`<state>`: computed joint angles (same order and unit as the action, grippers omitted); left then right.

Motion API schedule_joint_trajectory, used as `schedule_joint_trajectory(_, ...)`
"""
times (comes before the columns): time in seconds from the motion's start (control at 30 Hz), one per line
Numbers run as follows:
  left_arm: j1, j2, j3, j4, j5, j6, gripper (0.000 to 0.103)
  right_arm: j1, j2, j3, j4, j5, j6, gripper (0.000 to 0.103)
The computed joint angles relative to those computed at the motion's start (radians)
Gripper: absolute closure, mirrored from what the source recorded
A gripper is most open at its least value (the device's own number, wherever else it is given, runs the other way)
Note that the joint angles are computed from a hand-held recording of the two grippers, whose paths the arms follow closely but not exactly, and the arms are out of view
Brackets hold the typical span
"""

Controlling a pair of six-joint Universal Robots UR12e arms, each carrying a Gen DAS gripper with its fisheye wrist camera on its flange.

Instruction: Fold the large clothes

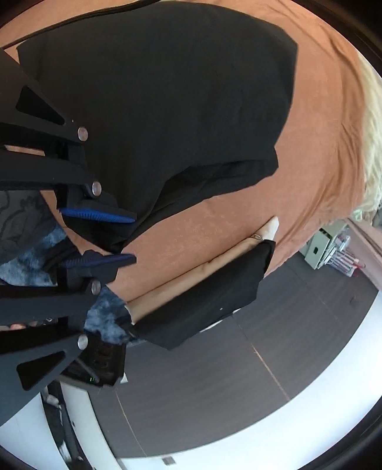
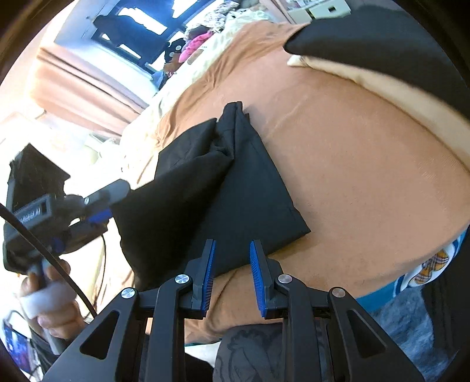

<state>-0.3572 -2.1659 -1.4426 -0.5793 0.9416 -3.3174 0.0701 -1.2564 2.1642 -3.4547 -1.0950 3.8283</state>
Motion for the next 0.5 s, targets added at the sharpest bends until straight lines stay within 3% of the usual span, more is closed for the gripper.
schedule_joint_trajectory(0.03, 0.005, 0.006, -0.009, 0.016, 0.006, -0.012, 0.061, -0.005, 0.008, -0.002, -0.009, 0.013, 0.004, 0.067)
schedule_joint_trajectory(0.07, 0.010, 0.017, -0.027, 0.044, 0.022, -0.024, 0.056, -0.010, 0.020, -0.011, -0.025, 0.028, 0.014, 0.043)
schedule_joint_trajectory(0.13, 0.020, 0.041, -0.055, 0.104, 0.075, -0.048, 0.043, -0.028, 0.042, -0.019, -0.079, 0.082, 0.036, 0.024)
schedule_joint_trajectory(0.23, 0.049, 0.074, -0.102, 0.168, 0.119, -0.079, 0.039, -0.079, 0.071, -0.050, -0.095, 0.202, 0.040, 0.024)
schedule_joint_trajectory(0.3, 0.074, 0.096, -0.136, 0.199, 0.166, -0.105, 0.039, -0.081, 0.109, -0.089, -0.099, 0.245, 0.054, 0.024)
schedule_joint_trajectory(0.4, 0.095, 0.118, -0.175, 0.208, 0.245, -0.130, 0.038, -0.069, 0.137, -0.139, -0.068, 0.235, 0.042, 0.024)
schedule_joint_trajectory(0.5, 0.106, 0.125, -0.197, 0.158, 0.345, -0.154, 0.038, -0.068, 0.157, -0.168, -0.059, 0.253, 0.046, 0.024)
